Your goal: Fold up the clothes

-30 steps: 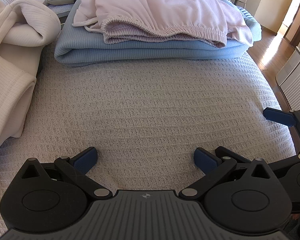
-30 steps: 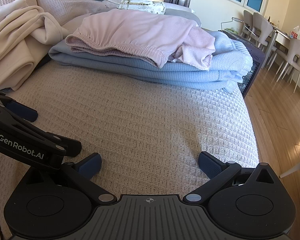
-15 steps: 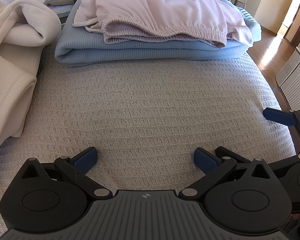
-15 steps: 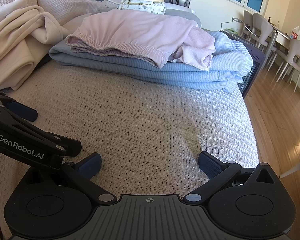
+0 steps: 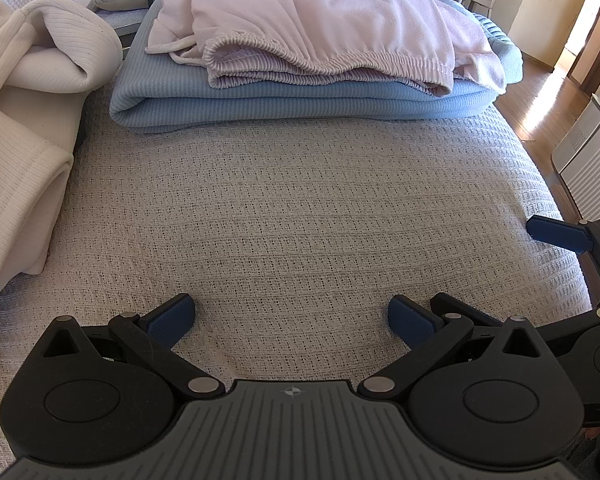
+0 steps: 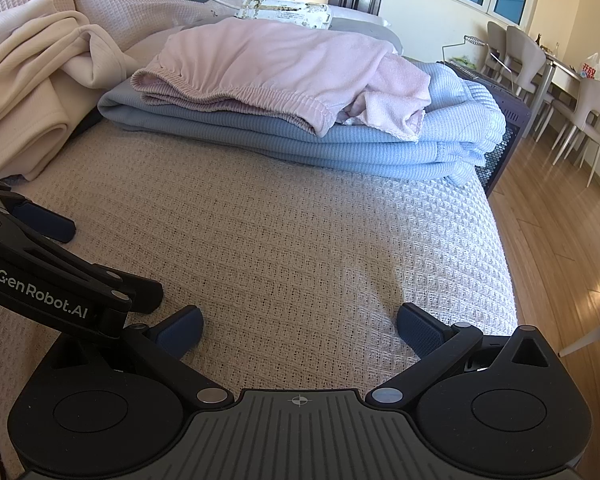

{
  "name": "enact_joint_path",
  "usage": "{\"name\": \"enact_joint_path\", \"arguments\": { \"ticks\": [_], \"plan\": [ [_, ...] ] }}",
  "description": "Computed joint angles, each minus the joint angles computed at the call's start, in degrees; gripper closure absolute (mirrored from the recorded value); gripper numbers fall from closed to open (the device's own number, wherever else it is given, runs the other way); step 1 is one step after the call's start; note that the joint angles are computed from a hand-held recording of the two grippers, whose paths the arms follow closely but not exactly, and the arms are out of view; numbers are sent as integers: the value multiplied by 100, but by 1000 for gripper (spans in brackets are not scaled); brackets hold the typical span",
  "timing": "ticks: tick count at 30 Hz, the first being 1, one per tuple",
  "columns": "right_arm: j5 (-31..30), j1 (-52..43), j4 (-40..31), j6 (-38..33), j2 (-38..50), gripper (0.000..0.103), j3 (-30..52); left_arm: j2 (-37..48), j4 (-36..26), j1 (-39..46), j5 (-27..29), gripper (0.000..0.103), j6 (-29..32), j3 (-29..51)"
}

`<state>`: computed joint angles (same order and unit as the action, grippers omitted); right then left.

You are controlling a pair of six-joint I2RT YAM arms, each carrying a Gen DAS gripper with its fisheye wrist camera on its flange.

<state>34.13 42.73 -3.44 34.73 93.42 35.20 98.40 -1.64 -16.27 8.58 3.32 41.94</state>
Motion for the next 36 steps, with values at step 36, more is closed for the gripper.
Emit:
{"name": "enact_joint_path", "arguments": {
  "ticks": [36],
  "plan": [
    [5,-7,11,-3,37,0,21,105,76,-62,-40,0,-69,49]
  ]
}}
